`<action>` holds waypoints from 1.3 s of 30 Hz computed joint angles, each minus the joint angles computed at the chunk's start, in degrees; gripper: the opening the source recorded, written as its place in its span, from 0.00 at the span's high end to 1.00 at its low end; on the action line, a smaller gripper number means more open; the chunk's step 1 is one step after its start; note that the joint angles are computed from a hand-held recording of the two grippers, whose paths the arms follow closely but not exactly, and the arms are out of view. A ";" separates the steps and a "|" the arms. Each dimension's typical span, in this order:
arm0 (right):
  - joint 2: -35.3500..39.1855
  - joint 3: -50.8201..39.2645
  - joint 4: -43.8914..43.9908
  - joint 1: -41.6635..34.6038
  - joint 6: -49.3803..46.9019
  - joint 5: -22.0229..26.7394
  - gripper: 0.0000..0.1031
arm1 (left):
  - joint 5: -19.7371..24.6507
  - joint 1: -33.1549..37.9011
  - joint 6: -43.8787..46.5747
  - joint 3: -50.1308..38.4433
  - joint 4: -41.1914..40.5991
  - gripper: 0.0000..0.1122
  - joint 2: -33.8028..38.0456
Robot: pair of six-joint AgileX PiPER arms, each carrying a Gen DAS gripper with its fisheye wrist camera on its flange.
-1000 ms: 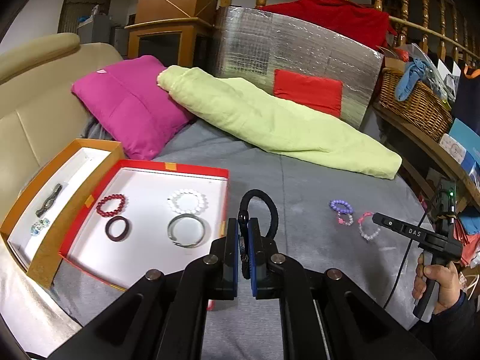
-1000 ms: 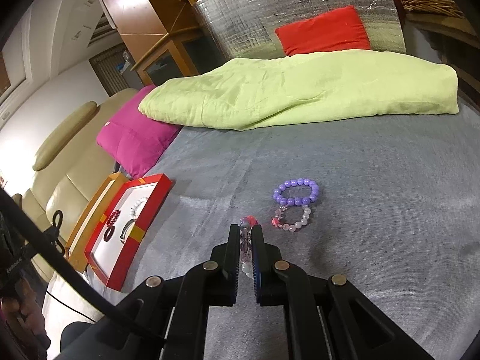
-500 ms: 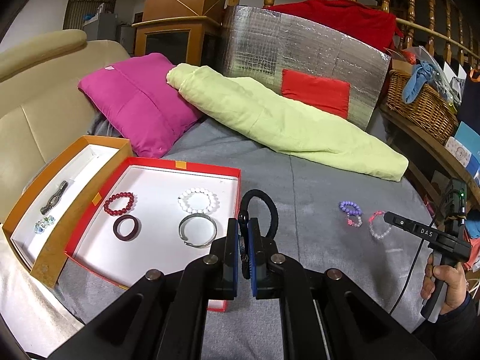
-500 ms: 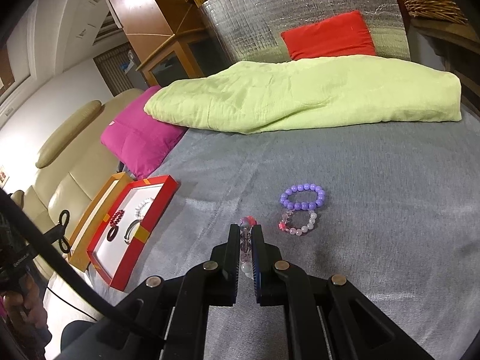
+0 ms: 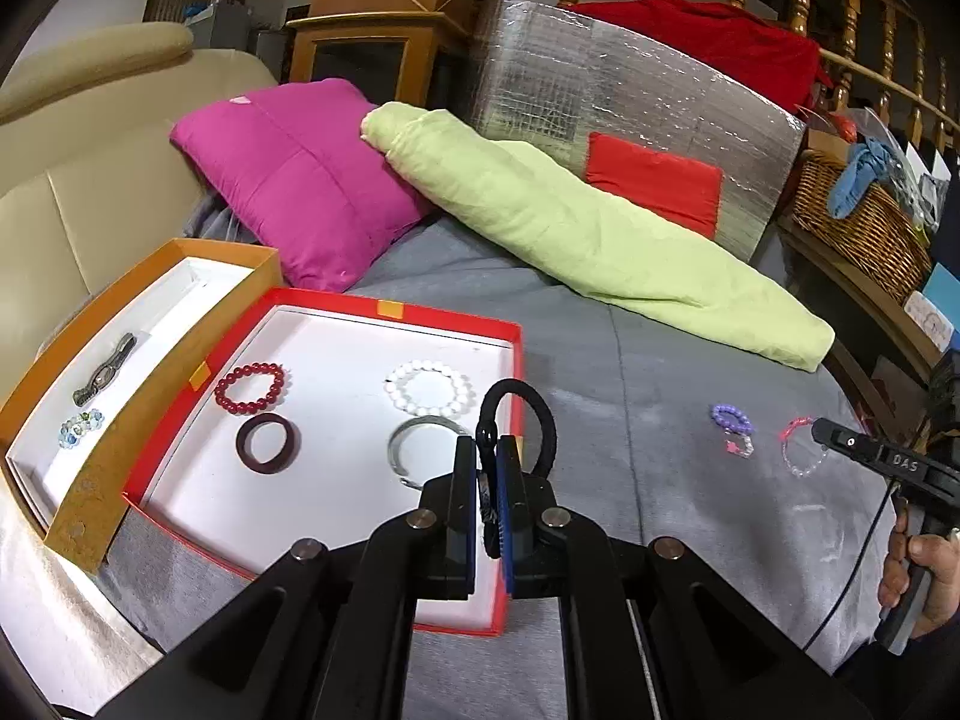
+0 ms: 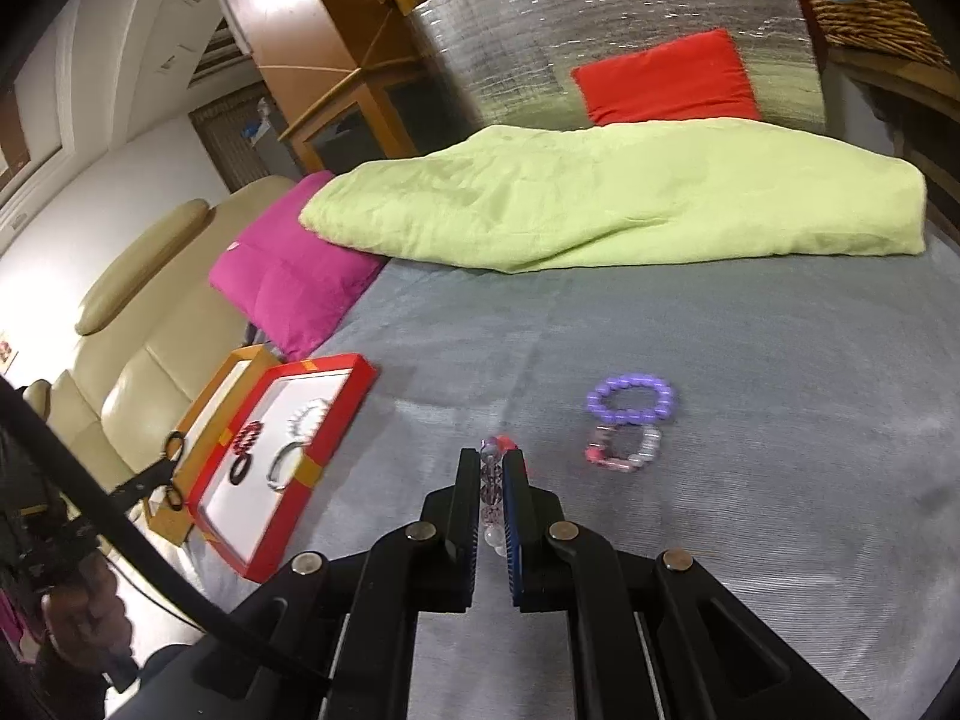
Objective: Organize jewelry
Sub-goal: 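Lower both grippers over the tray and open them to release the items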
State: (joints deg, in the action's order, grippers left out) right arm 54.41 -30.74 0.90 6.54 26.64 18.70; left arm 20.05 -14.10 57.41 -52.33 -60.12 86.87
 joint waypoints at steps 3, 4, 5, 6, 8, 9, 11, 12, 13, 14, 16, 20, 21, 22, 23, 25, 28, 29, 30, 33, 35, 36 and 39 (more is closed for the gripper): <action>4.22 -4.00 -12.31 7.53 14.06 -0.21 0.92 | 0.80 1.82 2.19 -0.82 -1.33 0.95 1.65; 6.50 -5.94 -16.12 10.25 18.37 -0.32 0.92 | 1.07 2.45 2.37 -1.39 -1.30 0.95 2.50; 8.36 -7.55 -19.30 12.55 21.87 -0.27 0.92 | 1.14 2.95 1.96 -2.07 -0.74 0.95 3.42; 11.27 -10.03 -22.77 15.32 25.53 -0.23 0.92 | 1.27 3.34 1.61 -2.63 -0.26 0.95 4.13; 15.28 -13.19 -25.51 18.31 28.48 -0.61 0.92 | 1.32 4.21 0.93 -4.01 0.79 0.95 5.86; 18.31 -15.70 -26.63 20.07 29.63 -0.79 0.92 | 1.34 4.62 0.23 -4.83 1.61 0.95 6.80; 21.98 -18.77 -26.83 21.61 30.01 -1.29 0.92 | 1.74 5.49 -0.80 -6.71 2.87 0.95 8.75; 23.76 -20.23 -25.84 22.03 29.36 -1.92 0.92 | 2.07 5.93 -1.39 -7.74 3.57 0.95 9.75; 25.82 -21.98 -23.79 22.38 27.54 -2.60 0.92 | 2.28 6.34 -2.11 -8.82 4.33 0.95 10.80; 27.67 -23.58 -22.27 22.80 26.15 -2.97 0.92 | 2.66 6.78 -2.97 -9.98 5.16 0.95 11.89; 30.83 -26.32 -19.91 23.62 24.01 -3.46 0.92 | 3.36 7.50 -4.12 -11.79 6.18 0.95 13.64; 36.17 -30.96 -14.75 25.39 18.94 -4.00 0.92 | 3.49 8.10 -5.41 -13.85 7.68 0.95 15.94; 37.09 -31.81 -14.26 25.67 18.54 -3.96 0.92 | 3.32 8.13 -5.73 -14.10 8.04 0.95 16.38; 38.31 -32.77 -12.90 25.91 17.33 -4.05 0.92 | 3.00 8.04 -6.56 -14.35 8.88 0.95 16.70; 39.28 -33.51 -11.57 26.00 16.04 -4.08 0.92 | 2.59 7.91 -7.85 -14.60 10.17 0.95 17.01; 41.21 -35.01 -8.86 26.26 13.42 -3.79 0.92 | 1.87 7.61 -10.86 -15.04 13.22 0.94 17.54; 43.55 -36.76 -6.73 26.49 11.26 -3.22 0.92 | 1.42 7.53 -15.42 -15.77 17.44 0.95 18.21; 44.01 -37.05 -6.56 26.59 11.03 -3.09 0.92 | 1.42 7.53 -16.82 -16.04 18.67 0.95 18.43; 44.55 -37.46 -7.19 26.83 11.58 -2.83 0.92 | 1.47 7.53 -17.76 -16.23 19.52 0.94 18.54; 45.32 -38.03 -6.95 27.01 11.38 -2.48 0.92 | 1.56 7.59 -18.85 -16.36 20.56 0.94 18.54; 45.50 -38.23 -7.09 27.15 11.62 -2.38 0.92 | 1.69 7.72 -19.01 -16.38 20.78 0.94 18.50; 45.58 -38.40 -7.13 27.19 11.66 -2.24 0.92 | 1.61 7.66 -19.45 -16.40 21.25 0.94 18.50; 45.94 -38.99 -7.43 27.43 11.96 -1.91 0.92 | 1.70 7.81 -20.69 -16.66 22.51 0.94 18.62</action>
